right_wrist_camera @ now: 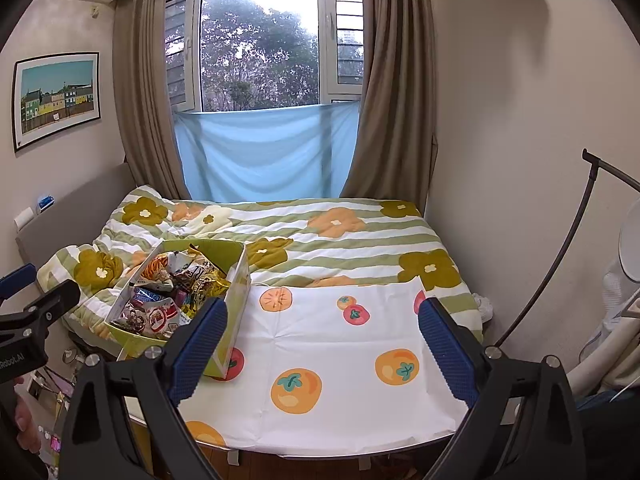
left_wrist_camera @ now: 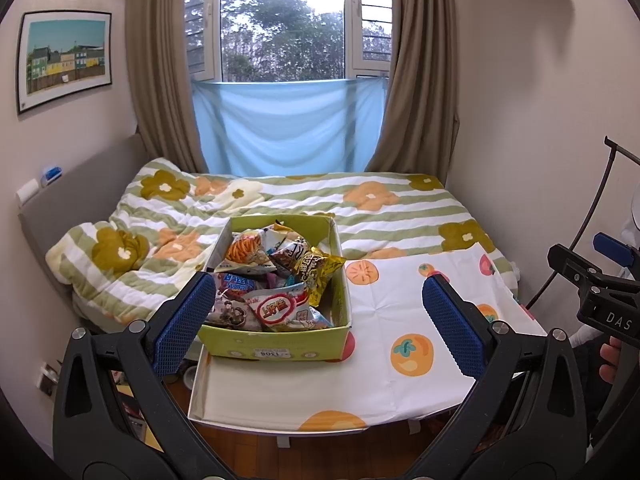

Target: Organize snacks

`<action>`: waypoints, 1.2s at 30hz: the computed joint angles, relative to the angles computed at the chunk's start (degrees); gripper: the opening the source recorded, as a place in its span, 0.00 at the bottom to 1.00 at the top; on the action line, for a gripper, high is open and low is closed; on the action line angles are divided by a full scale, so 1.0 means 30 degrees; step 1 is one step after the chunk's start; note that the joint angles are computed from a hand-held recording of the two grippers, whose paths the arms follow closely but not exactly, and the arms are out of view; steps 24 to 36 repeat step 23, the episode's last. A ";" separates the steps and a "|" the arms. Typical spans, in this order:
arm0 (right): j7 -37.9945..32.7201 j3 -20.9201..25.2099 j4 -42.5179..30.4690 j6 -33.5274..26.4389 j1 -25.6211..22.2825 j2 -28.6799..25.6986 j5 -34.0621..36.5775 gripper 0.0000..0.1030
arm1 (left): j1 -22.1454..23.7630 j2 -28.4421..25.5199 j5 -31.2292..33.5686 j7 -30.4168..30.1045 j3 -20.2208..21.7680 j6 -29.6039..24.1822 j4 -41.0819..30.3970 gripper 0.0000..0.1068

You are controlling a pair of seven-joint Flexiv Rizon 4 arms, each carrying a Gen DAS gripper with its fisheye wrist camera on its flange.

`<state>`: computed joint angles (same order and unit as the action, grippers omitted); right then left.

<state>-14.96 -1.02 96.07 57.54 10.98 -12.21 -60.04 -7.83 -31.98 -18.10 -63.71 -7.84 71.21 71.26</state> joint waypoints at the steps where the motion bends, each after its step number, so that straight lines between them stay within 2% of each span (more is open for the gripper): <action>1: 0.0021 -0.0002 0.0010 0.0016 -0.0002 0.0003 -0.0018 0.92 | -0.0011 -0.0018 0.0012 -0.0015 0.0010 -0.0023 -0.0015 0.96; 19: 0.0127 -0.0108 -0.0174 0.0054 -0.0062 -0.0182 -0.0025 0.92 | -0.0346 -0.0170 0.0539 -0.0791 0.0391 0.0861 -0.0037 0.96; 36: -0.0021 -0.0149 -0.0275 -0.0031 -0.0041 -0.0287 0.0040 0.92 | -0.0449 -0.0257 0.0728 -0.1161 0.0489 0.0905 -0.0114 0.96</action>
